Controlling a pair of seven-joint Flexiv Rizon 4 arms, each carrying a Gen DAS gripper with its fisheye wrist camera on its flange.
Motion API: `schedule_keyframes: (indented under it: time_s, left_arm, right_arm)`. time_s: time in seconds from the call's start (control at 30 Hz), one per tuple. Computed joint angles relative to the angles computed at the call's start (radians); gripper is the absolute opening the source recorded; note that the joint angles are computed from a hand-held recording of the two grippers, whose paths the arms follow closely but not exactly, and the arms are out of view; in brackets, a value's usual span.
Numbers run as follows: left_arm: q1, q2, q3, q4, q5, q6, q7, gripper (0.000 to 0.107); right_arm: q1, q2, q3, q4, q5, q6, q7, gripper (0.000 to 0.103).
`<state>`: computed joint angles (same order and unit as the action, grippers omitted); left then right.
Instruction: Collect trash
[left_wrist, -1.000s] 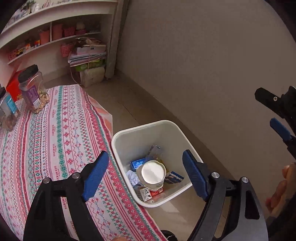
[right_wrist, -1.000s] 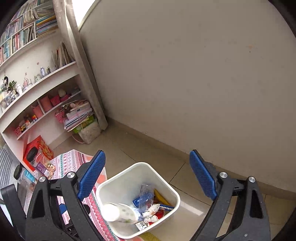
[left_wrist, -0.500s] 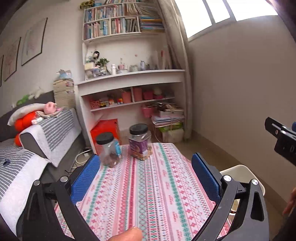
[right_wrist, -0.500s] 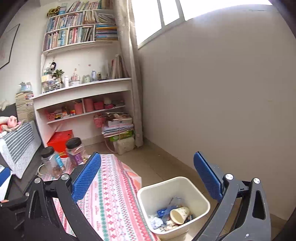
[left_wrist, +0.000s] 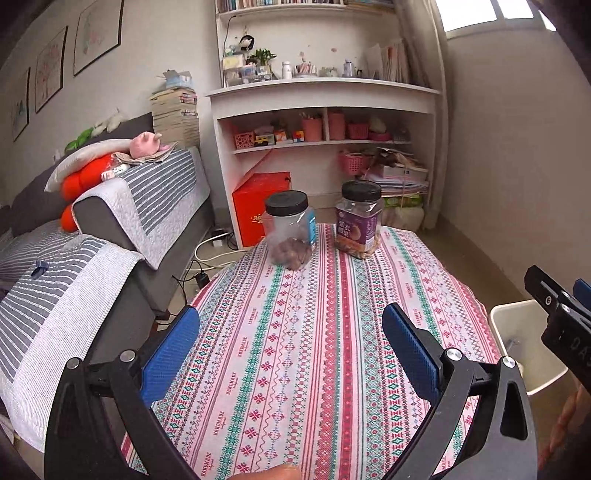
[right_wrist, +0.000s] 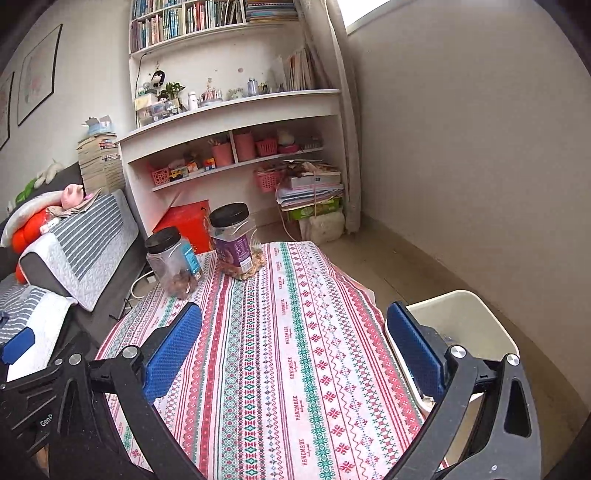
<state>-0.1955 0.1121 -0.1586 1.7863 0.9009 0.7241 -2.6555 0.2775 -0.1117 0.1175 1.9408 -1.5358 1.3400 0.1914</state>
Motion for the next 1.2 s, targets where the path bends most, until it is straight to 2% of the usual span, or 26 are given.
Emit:
schedule_keyframes:
  time_s: [0.1, 0.33, 0.5, 1.2]
  left_arm:
    - [0.01, 0.004, 0.015, 0.01, -0.026, 0.003, 0.005, 0.096]
    - [0.03, 0.016, 0.026, 0.035, -0.076, 0.013, 0.014, 0.096]
    - [0.04, 0.019, 0.029, 0.046, -0.13, 0.031, 0.027, 0.096]
    - [0.041, 0.016, 0.015, 0.044, -0.12, 0.032, 0.011, 0.096]
  right_arm:
    - [0.012, -0.012, 0.003, -0.01, -0.005, -0.017, 0.007, 0.096]
    - [0.044, -0.027, 0.008, -0.015, 0.03, -0.074, -0.08, 0.096]
    - [0.055, -0.029, 0.006, -0.011, 0.079, -0.07, -0.125, 0.096]
    - [0.072, -0.034, 0.001, -0.007, 0.138, -0.058, -0.183, 0.096]
